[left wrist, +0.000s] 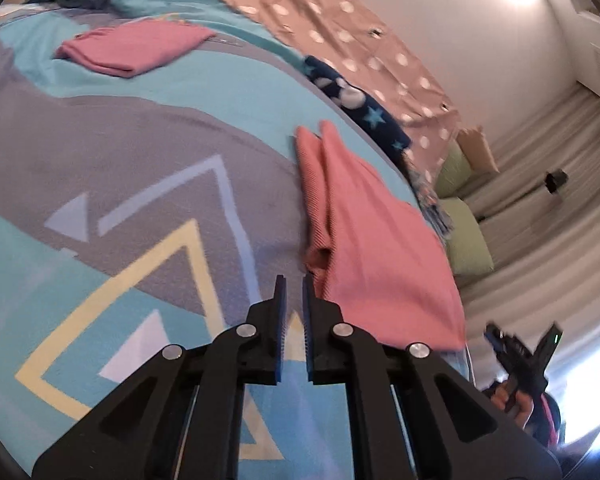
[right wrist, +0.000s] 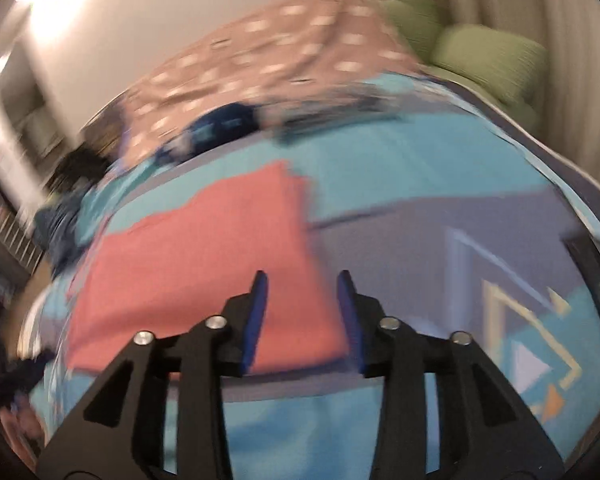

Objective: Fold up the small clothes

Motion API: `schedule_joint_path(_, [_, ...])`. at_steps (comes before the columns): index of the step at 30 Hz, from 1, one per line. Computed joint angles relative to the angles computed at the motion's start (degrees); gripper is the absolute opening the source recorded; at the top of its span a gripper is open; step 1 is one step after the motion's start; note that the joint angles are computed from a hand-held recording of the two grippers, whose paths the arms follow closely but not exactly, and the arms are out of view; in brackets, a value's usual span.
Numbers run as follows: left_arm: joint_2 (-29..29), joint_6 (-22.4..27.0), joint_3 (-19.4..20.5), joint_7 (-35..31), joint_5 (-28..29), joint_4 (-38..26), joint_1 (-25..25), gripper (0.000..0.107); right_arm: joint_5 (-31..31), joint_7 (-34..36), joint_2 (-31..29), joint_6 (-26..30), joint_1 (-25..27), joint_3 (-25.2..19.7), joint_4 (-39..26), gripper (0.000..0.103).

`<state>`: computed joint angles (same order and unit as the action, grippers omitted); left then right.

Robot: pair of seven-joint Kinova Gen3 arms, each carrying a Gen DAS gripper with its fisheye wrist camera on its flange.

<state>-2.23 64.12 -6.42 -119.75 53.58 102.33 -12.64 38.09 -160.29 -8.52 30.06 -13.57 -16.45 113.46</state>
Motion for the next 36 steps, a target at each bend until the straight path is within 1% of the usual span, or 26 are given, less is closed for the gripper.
schedule_joint_path(1, [0.9,0.3,0.27,-1.21,0.57,-0.49,0.3,0.006,-0.31,2.33,1.36,-0.61,-2.4,0.87,-0.94,0.044])
schedule_joint_path(3, [1.88,1.09,0.97,-5.46,2.21,-0.16,0.74,0.006,-1.04,6.99,4.99,-0.46,-5.57,0.21,-3.97,0.048])
schedule_joint_path(4, [2.23,1.59,1.28,-7.32,3.11,0.11,0.78,0.006,-1.22,9.32,7.45,-0.19,-6.23,-1.32,-6.15,0.049])
schedule_joint_path(5, [3.15,3.03,1.52,-9.65,4.32,0.0,0.85,0.006,-1.22,11.65,9.86,0.76,-5.83,-3.92,-8.51,0.05])
schedule_joint_path(7, [4.51,5.72,2.2,-13.01,6.1,-0.04,0.68,0.006,-1.69,16.31,12.76,3.7,-4.93,-8.36,-12.01,0.055])
schedule_joint_path(8, [5.17,7.21,2.5,-14.57,6.73,-0.24,0.47,0.007,-1.24,18.64,14.4,5.16,-5.89,-9.42,-13.9,0.057])
schedule_joint_path(9, [5.36,8.0,2.75,-15.77,7.22,-0.19,0.28,0.008,-1.72,20.97,15.28,7.02,-7.08,-9.41,-15.58,0.06])
schedule_joint_path(10, [5.29,8.56,2.85,-17.21,7.51,-0.1,-0.11,0.009,-1.95,23.3,16.3,7.99,-9.33,-8.34,-16.79,0.062])
schedule_joint_path(12, [4.51,7.89,2.66,-18.49,7.32,0.36,-0.44,0.014,-3.88,26.89,17.12,8.78,-14.62,-4.21,-17.99,0.063])
schedule_joint_path(13, [4.24,7.78,2.2,-18.76,7.16,0.6,-0.94,0.017,-5.06,28.37,17.52,8.92,-17.27,-1.58,-18.65,0.063])
schedule_joint_path(15, [4.26,8.06,1.01,-18.49,7.22,0.95,-2.35,0.021,-6.45,30.48,18.72,9.58,-20.85,1.58,-20.11,0.063])
schedule_joint_path(17, [4.18,7.3,-0.12,-17.54,7.14,1.35,-3.91,0.023,-6.43,32.39,20.72,10.76,-23.0,2.31,-21.92,0.061])
schedule_joint_path(18, [4.12,6.94,-0.53,-17.39,7.18,1.52,-4.63,0.023,-5.75,33.59,22.0,11.48,-24.47,2.55,-23.08,0.056])
schedule_joint_path(19, [4.06,6.63,-0.87,-17.35,7.28,1.72,-5.29,0.023,-4.91,33.86,22.38,11.82,-26.04,2.97,-23.18,0.051])
schedule_joint_path(21, [4.22,7.06,-1.55,-17.79,7.81,2.09,-6.72,0.023,-2.25,34.86,24.03,13.0,-29.55,4.0,-24.49,0.047])
schedule_joint_path(22, [4.24,7.23,-1.59,-18.0,8.01,2.2,-7.13,0.023,-1.03,35.05,24.6,13.39,-30.86,4.36,-24.84,0.047])
schedule_joint_path(23, [4.33,7.45,-1.72,-18.59,8.34,2.5,-7.59,0.023,1.12,34.74,25.47,14.25,-31.66,3.78,-25.44,0.047])
schedule_joint_path(24, [4.35,7.24,-1.51,-18.57,8.5,2.58,-7.66,0.023,3.37,34.74,26.54,15.35,-33.48,4.27,-26.21,0.047])
schedule_joint_path(26, [4.56,7.45,-1.44,-18.84,8.85,3.0,-8.0,0.023,8.03,33.22,28.56,17.61,-38.54,7.76,-27.25,0.047])
schedule_joint_path(27, [4.73,7.64,-1.4,-18.8,8.96,3.07,-8.16,0.023,10.36,33.07,30.17,19.9,-41.2,9.59,-28.35,0.047])
schedule_joint_path(30, [5.22,8.0,-1.37,-19.04,9.3,3.38,-8.75,0.027,17.35,29.33,33.62,24.39,-48.77,15.4,-29.6,0.047])
schedule_joint_path(31, [5.25,8.07,-1.4,-19.19,9.32,3.46,-8.97,0.029,19.26,28.01,34.55,25.44,-50.0,16.16,-29.81,0.047])
schedule_joint_path(33, [5.34,8.44,-1.44,-19.56,9.61,3.52,-9.38,0.032,22.4,26.16,36.21,27.57,-50.2,15.15,-30.9,0.046])
schedule_joint_path(34, [5.42,8.75,-1.49,-19.68,9.76,3.47,-9.6,0.035,23.16,25.64,36.72,28.16,-49.16,13.54,-31.52,0.04])
schedule_joint_path(35, [5.47,8.89,-1.49,-19.78,9.97,3.47,-9.76,0.036,22.99,25.5,36.77,27.91,-48.64,12.95,-31.69,0.036])
schedule_joint_path(36, [5.47,8.9,-1.47,-19.84,10.06,3.46,-9.87,0.038,22.24,25.65,36.89,27.36,-48.41,13.04,-32.12,0.03])
